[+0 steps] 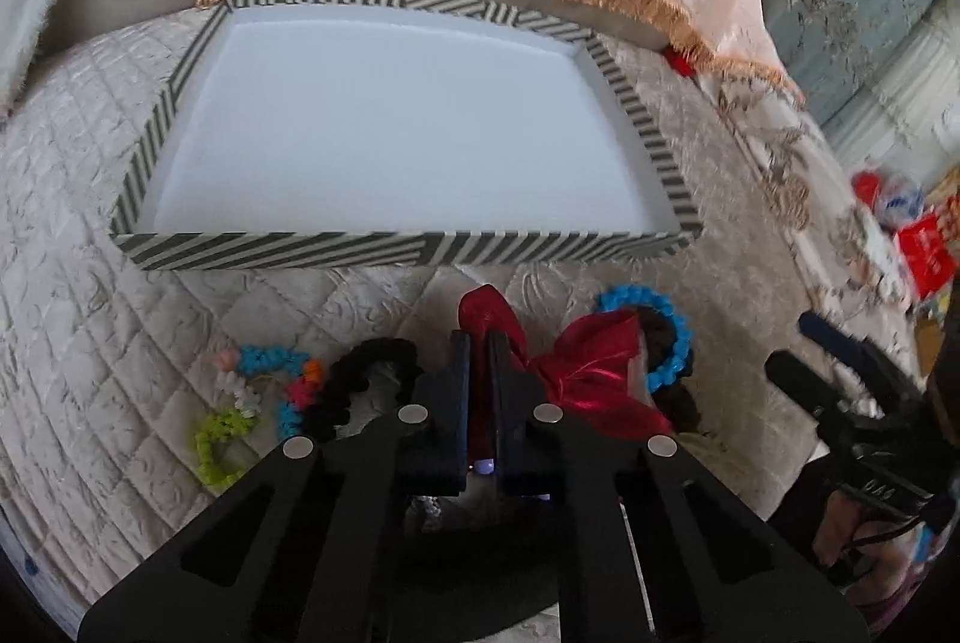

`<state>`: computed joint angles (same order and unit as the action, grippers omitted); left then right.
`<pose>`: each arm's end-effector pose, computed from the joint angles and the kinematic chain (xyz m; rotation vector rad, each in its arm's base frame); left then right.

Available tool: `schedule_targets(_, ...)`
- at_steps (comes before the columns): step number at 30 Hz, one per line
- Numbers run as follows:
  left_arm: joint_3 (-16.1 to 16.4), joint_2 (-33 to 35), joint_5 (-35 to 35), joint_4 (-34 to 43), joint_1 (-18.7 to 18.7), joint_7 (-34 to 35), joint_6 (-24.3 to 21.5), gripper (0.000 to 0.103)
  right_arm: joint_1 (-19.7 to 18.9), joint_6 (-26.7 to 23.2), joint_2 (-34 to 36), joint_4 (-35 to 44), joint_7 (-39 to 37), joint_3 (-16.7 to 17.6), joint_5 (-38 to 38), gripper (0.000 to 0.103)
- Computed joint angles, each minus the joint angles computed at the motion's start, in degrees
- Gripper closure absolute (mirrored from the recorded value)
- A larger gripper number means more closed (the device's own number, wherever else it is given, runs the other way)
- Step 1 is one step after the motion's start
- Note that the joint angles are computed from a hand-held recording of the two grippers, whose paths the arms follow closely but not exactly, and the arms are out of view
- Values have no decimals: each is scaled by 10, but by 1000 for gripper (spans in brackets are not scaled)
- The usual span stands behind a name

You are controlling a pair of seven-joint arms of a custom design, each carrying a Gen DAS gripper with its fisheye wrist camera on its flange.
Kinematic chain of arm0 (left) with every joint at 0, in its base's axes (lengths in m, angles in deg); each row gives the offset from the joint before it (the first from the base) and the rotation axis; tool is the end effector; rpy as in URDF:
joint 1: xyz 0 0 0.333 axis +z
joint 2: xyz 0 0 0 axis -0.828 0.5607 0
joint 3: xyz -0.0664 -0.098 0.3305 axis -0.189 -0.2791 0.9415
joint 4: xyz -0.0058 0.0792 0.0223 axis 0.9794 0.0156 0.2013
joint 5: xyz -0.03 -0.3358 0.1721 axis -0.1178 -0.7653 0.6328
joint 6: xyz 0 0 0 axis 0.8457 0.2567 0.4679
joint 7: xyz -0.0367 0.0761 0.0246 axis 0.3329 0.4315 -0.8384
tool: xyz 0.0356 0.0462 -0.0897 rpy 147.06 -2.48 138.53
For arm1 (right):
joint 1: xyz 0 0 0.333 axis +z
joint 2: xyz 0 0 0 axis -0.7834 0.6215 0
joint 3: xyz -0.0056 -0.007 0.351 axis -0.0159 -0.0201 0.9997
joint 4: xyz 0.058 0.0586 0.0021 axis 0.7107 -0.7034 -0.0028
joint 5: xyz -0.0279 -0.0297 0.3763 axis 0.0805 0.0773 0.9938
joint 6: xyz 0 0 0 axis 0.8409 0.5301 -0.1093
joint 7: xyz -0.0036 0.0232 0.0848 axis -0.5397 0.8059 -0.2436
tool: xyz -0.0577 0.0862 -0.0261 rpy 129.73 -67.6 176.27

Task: Organize jewelry
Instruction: 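Grasp the red velvet bow with the left tool while the right tool grasps the blue bead bracelet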

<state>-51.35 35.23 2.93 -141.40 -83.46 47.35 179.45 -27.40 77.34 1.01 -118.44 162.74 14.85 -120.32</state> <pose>0.4861 -0.4390 0.4719 -2.1978 1.8816 -0.8499 0.4506 0.3172 0.4761 -2.1361 1.5232 -0.7047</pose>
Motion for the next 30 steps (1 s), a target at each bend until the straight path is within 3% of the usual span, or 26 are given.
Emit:
schedule_targets(5, 15, -25, 42, -10, -10, -53, -3, 99, 4, 4, 10, 10, -14, 0, 6, 22)
schedule_targets(8, 16, -36, 69, -10, -9, -77, -10, 99, 7, 11, 27, 25, -34, -5, 15, 32)
schedule_targets(10, 18, -48, 93, -10, -8, -96, -18, 99, 9, 8, 45, 43, -74, -9, 55, 42)
schedule_targets(17, 8, -66, 130, -2, 7, -115, -42, 99, 7, -38, 123, 132, -286, -9, 274, 47)
schedule_targets(20, 8, -70, 145, 0, 10, -128, -59, 99, 16, -81, 149, 169, -330, -18, 318, 54)
schedule_targets(25, 4, -72, 145, -5, 18, -133, -65, 99, 30, -139, 185, 210, -381, -33, 367, 75)
schedule_targets(26, 3, -72, 145, -6, 18, -133, -67, 99, 33, -138, 186, 211, -384, -37, 368, 78)
schedule_targets(28, 1, -72, 143, -8, 19, -133, -67, 99, 36, -128, 183, 207, -390, -39, 377, 94)
schedule_targets(30, 1, -74, 142, -10, 20, -135, -66, 99, 36, -104, 170, 195, -393, -39, 390, 94)
